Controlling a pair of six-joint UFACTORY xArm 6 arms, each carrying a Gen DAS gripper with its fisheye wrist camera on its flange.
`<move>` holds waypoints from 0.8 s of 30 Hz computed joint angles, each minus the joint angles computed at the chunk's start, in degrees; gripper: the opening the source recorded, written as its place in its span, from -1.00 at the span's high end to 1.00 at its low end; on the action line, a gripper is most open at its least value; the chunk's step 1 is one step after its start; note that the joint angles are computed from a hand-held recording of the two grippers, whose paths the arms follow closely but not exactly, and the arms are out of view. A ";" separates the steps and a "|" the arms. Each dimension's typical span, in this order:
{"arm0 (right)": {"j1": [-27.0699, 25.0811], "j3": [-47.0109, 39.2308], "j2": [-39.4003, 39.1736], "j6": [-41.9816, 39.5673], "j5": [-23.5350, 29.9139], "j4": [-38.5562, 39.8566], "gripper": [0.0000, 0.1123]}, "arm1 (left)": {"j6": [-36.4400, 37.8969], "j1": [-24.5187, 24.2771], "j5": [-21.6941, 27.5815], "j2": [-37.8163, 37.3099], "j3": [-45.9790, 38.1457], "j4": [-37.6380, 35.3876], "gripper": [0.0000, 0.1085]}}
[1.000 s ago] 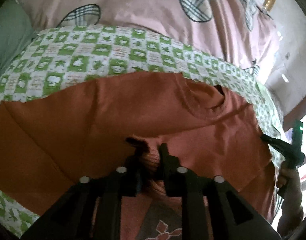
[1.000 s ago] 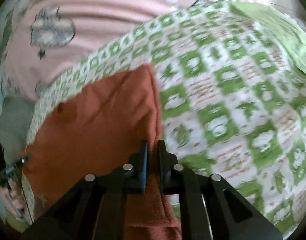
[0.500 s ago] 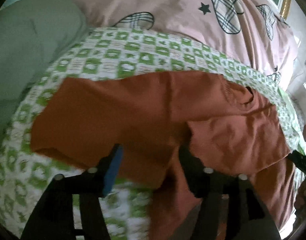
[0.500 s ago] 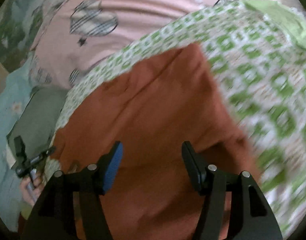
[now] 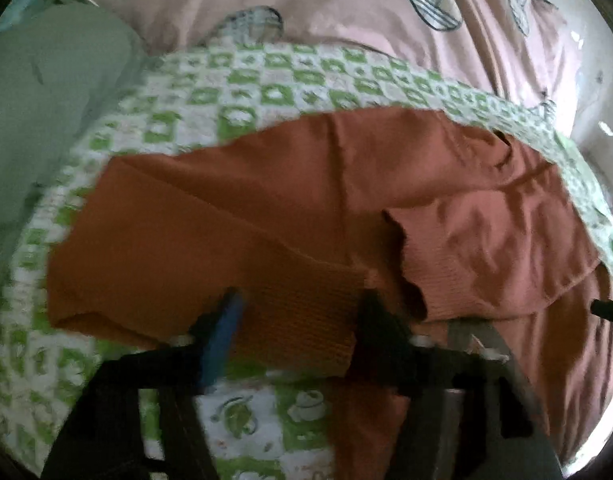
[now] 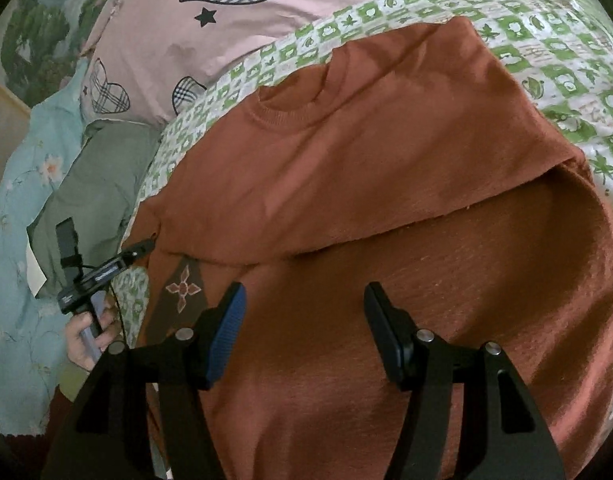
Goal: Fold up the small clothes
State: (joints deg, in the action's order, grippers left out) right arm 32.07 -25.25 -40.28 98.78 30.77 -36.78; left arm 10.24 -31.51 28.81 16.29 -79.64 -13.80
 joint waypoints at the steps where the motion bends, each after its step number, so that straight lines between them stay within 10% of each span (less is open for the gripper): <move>1: -0.05 -0.11 0.20 -0.11 -0.04 0.16 -0.11 | 4.37 0.10 0.99 0.33 -0.58 -4.92 0.51; 2: -0.06 -0.15 0.29 -0.23 -0.04 0.23 -0.11 | 6.60 0.19 1.54 0.38 -0.80 -7.65 0.83; 5: 0.01 -0.35 0.54 -0.31 0.11 0.37 -0.11 | 5.81 0.09 -0.72 -0.79 0.49 -8.10 0.95; 14: 0.69 -0.53 -0.37 1.48 0.21 -2.34 -0.11 | 11.96 0.22 -2.90 -7.16 3.75 -21.44 0.98; 24: 1.31 2.12 -7.22 5.52 3.33 -6.39 -0.11 | 20.43 -10.94 1.99 -1.80 -10.22 -35.27 0.98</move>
